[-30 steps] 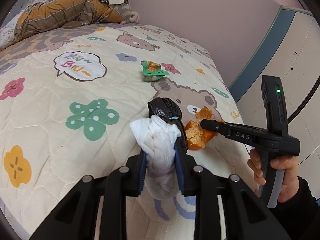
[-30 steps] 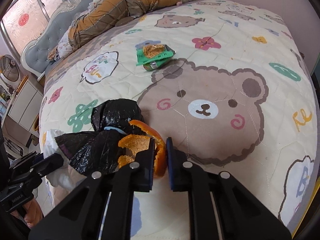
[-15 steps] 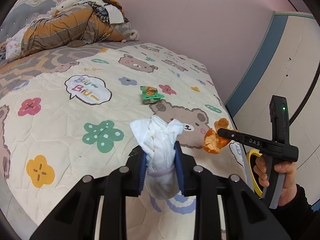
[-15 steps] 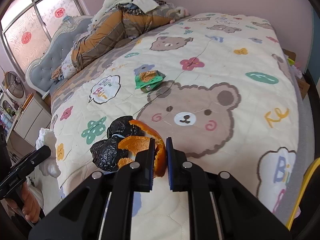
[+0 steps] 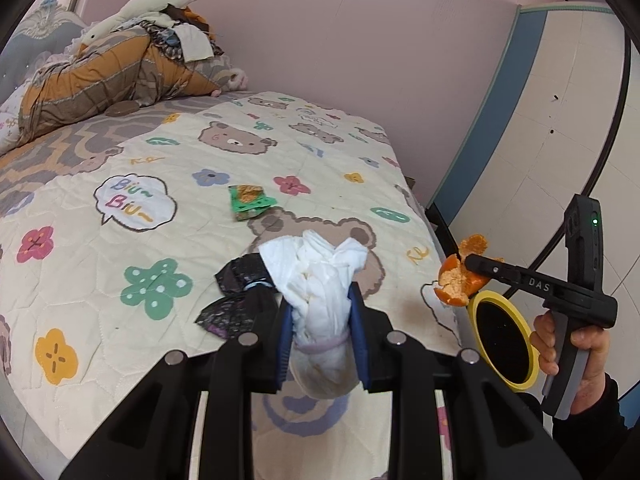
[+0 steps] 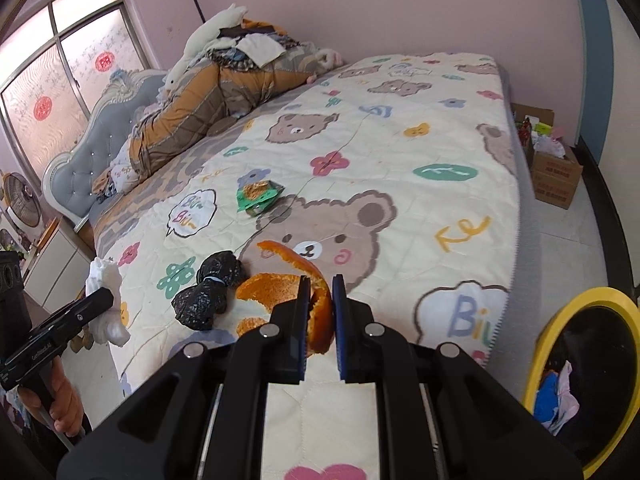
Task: Collect trash
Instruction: 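Carry the white tissue and orange peel over the yellow-rimmed bin with both tools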
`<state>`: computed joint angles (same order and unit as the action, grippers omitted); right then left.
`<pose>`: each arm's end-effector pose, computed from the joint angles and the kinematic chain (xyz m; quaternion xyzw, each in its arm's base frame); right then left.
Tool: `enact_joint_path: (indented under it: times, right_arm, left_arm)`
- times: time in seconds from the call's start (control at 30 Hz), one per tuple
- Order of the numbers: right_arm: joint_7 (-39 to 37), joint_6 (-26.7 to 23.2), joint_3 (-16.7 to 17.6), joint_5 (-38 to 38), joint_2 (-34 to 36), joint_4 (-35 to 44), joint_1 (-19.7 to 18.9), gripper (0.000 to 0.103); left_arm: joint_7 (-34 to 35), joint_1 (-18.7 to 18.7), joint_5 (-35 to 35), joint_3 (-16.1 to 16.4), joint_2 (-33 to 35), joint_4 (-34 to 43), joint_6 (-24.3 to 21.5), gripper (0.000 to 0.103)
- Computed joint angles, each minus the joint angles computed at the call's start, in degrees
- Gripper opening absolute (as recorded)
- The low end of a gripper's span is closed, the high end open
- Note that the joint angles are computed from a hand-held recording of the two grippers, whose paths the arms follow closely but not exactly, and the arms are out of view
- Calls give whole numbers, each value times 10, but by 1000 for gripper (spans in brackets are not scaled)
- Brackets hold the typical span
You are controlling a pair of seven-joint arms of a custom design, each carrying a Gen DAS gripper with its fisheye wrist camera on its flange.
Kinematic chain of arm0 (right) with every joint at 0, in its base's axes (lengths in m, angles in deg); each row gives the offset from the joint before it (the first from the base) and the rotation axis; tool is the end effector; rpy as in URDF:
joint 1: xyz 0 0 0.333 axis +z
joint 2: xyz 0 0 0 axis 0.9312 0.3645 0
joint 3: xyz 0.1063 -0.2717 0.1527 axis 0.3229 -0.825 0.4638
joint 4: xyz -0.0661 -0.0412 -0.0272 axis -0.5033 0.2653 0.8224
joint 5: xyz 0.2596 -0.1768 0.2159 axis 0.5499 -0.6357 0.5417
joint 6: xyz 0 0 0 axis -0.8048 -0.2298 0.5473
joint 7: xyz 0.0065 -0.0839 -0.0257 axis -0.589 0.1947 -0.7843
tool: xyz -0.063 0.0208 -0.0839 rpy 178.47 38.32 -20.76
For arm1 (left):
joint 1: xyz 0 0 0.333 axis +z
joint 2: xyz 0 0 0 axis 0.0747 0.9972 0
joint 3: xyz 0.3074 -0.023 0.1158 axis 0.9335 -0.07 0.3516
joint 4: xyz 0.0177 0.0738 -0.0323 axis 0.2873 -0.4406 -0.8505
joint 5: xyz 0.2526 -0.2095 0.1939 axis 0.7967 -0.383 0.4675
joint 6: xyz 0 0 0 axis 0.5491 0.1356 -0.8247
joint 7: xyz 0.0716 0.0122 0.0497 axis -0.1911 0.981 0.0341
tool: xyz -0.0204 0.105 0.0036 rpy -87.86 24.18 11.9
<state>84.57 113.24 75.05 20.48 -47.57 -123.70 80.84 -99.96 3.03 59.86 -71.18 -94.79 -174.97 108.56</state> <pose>0.6130 0.2019 0.4419 -0.8366 0.3663 -0.0094 0.4073 0.3566 -0.1079 0.4103 -0.7809 0.4272 -0.3538 0.2871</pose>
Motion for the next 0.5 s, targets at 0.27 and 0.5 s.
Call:
enact_joint_path:
  times: [0.27,0.5]
  right_arm:
    - [-31,-5,-22,34,-22,-11,-34,11]
    - [-16,1,-38,34,-3,10,-66,10]
  left_arm:
    - [72,-17,-55,-41,76,86,-17,24]
    - [117,-38,-59,-60,170,188,-20,24]
